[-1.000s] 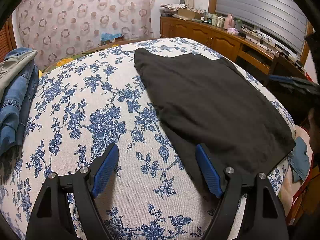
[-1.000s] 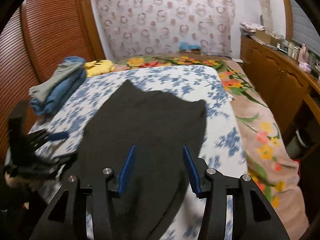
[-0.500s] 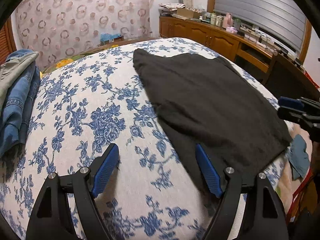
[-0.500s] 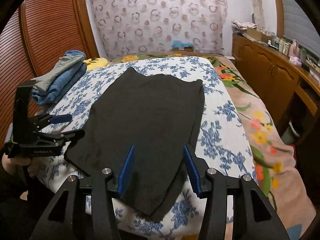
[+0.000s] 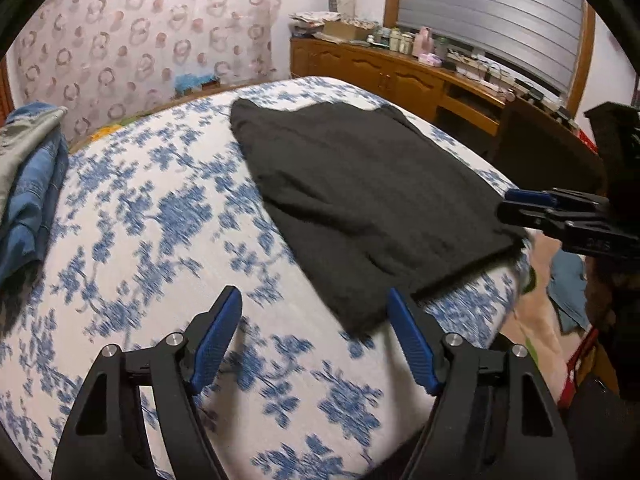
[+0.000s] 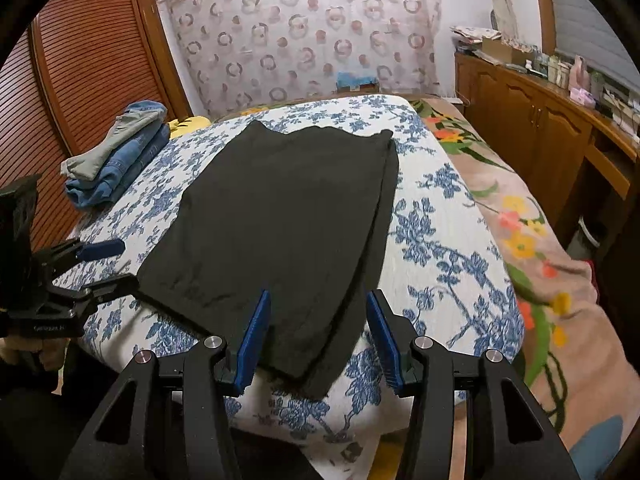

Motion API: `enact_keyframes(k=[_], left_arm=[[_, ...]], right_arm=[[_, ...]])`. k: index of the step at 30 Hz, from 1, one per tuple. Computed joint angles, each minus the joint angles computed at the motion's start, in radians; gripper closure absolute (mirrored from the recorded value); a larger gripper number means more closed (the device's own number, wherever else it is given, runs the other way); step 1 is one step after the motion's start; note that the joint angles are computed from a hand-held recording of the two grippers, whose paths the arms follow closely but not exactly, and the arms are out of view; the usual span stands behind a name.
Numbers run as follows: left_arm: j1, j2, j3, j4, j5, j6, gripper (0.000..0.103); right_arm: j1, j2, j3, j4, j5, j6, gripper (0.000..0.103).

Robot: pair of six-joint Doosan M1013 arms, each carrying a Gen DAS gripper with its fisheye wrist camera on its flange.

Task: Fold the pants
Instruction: 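Close the left and right tools on the end of the black pants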

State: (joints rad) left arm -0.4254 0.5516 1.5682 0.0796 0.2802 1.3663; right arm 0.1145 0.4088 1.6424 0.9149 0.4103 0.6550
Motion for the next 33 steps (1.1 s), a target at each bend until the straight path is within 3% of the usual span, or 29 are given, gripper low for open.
enact_keyframes(k=[5, 13, 17, 24, 32, 33], left_arm=[[-0.004, 0.004, 0.001, -0.102, 0.006, 0.113, 0.039], [-0.003, 0.005, 0.009, -0.238, -0.02, 0.267, 0.069], [-0.006, 0.004, 0.01, -0.235, -0.023, 0.28, 0.071], [-0.006, 0.006, 0.008, -0.238, -0.02, 0.282, 0.071], [-0.005, 0.008, 0.008, -0.249, -0.031, 0.292, 0.071], [-0.003, 0.008, 0.008, -0.29, -0.031, 0.331, 0.078]], right_arm=[[0.002, 0.003, 0.001, -0.001, 0.007, -0.002, 0.052], [0.012, 0.003, 0.008, -0.057, -0.02, 0.04, 0.052], [0.029, -0.001, 0.024, -0.111, -0.08, 0.042, 0.052], [0.03, -0.007, 0.033, -0.112, -0.086, 0.047, 0.052], [0.018, -0.005, 0.03, 0.0, -0.022, -0.07, 0.08], [0.015, -0.004, 0.028, 0.017, -0.012, -0.084, 0.084]])
